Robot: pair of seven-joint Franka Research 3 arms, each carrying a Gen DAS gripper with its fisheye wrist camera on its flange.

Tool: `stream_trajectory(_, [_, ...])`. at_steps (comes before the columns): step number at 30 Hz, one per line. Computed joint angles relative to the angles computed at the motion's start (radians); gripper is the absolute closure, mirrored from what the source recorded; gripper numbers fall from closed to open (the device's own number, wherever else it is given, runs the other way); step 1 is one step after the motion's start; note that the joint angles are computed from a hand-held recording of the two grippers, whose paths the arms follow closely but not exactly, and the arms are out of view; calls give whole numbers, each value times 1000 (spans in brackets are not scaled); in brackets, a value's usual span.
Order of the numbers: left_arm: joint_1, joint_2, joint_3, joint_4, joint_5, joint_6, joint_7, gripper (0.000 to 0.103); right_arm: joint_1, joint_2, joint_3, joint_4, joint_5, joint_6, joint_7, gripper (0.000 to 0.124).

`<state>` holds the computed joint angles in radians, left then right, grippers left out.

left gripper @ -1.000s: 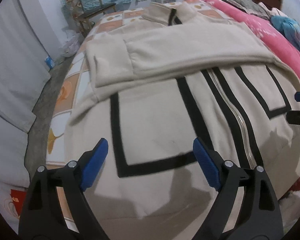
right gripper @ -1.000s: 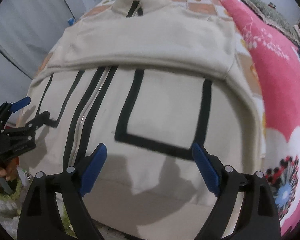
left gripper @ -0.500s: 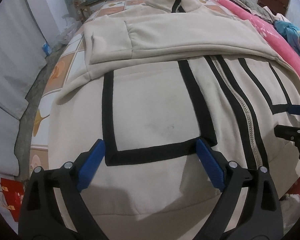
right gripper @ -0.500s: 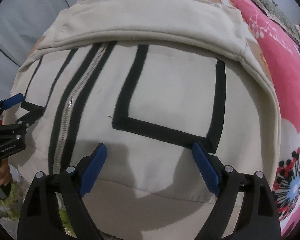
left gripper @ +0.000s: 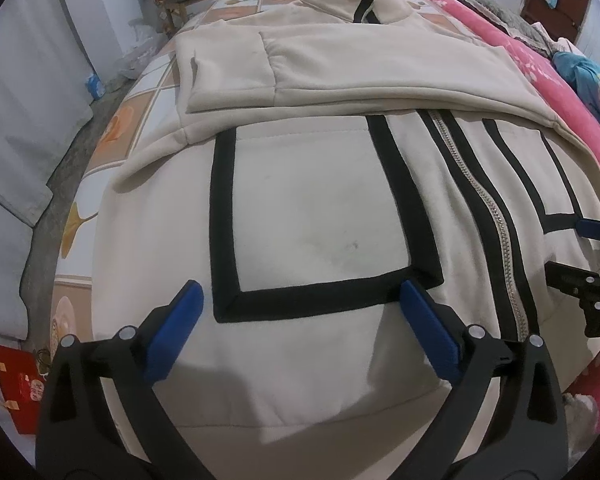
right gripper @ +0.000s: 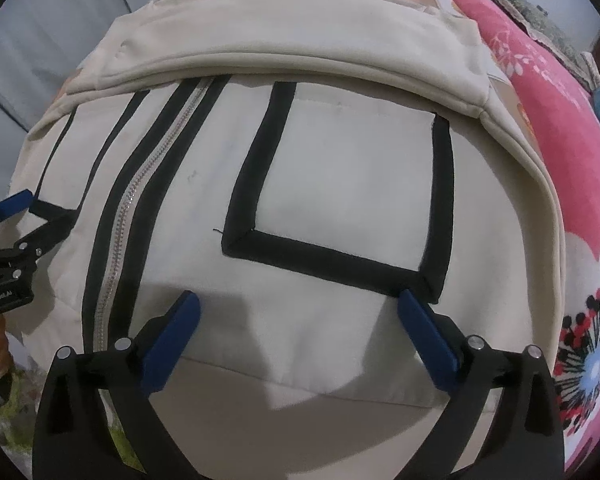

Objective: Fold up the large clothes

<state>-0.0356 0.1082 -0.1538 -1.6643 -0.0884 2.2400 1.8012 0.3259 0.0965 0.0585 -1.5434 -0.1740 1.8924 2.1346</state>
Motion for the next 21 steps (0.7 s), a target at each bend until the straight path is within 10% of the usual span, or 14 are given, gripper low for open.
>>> stream_trajectory(21, [11,-6,12,-14,35,36,-69,7,0,-74,22,-121,-56,80,92,27])
